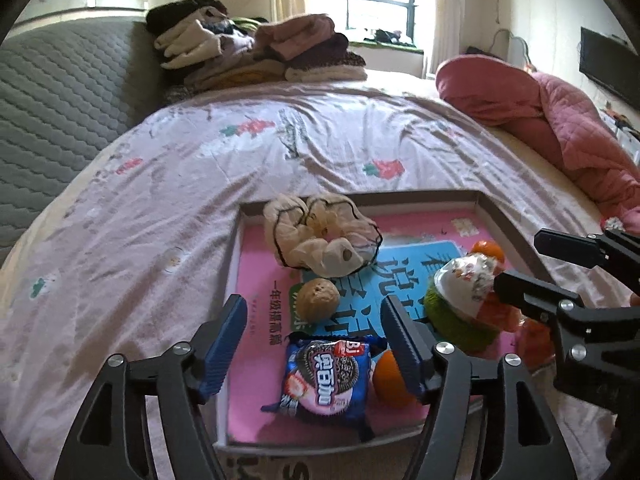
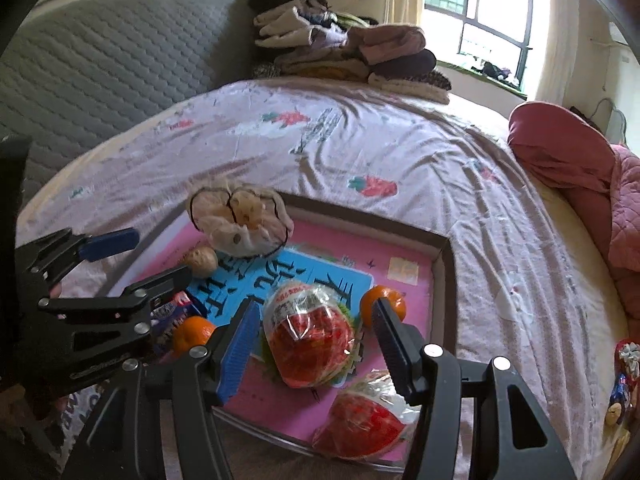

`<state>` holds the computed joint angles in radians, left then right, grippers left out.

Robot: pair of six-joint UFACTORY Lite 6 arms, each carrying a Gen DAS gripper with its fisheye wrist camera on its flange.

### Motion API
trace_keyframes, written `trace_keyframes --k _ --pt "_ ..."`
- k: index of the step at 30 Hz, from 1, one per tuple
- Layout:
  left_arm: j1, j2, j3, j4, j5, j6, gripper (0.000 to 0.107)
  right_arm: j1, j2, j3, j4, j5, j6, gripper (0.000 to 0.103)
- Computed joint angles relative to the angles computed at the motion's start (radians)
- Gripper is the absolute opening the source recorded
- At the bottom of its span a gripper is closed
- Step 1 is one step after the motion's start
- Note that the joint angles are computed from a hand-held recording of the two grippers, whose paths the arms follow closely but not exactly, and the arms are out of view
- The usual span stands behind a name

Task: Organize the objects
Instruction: 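Open left tool to release walnut while right tool releases candy bag, then withdraw both open tools back from the tray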

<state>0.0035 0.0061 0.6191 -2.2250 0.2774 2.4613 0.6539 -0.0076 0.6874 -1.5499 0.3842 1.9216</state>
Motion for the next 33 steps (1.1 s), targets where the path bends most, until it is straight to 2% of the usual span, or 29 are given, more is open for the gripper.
trace_keyframes --k 5,10,16,19,24,29,33 --pt "0.034 -0.157 -0.067 0.286 -0.008 -0.291 0.073 0.023 -0.096 -0.042 0.038 0.016 -0.005 0.058" --pt "0.087 -0.318 -0.138 0.591 0.026 -0.588 0.074 0.071 -0.196 -0.092 0.091 0.085 -0.007 0.058" --pt "0.083 -0.483 -0.213 0.780 -0.001 -0.784 0.074 0.168 -0.338 -0.165 0.149 0.214 0.006 0.058" --pt "0.116 -0.581 -0.246 0.969 0.046 -0.961 0.074 0.235 -0.418 -0.202 0.178 0.292 0.008 0.059" --pt "0.179 -0.748 -0.301 1.135 0.128 -1.132 0.075 0.395 -0.558 -0.274 0.238 0.456 0.030 0.064" --pt "0.277 -0.918 -0.354 1.231 0.253 -1.222 0.075 0.564 -0.597 -0.310 0.258 0.609 0.119 0.064" --pt "0.349 -1.027 -0.400 1.278 0.322 -1.249 0.075 0.678 -0.584 -0.326 0.276 0.678 0.193 0.064"
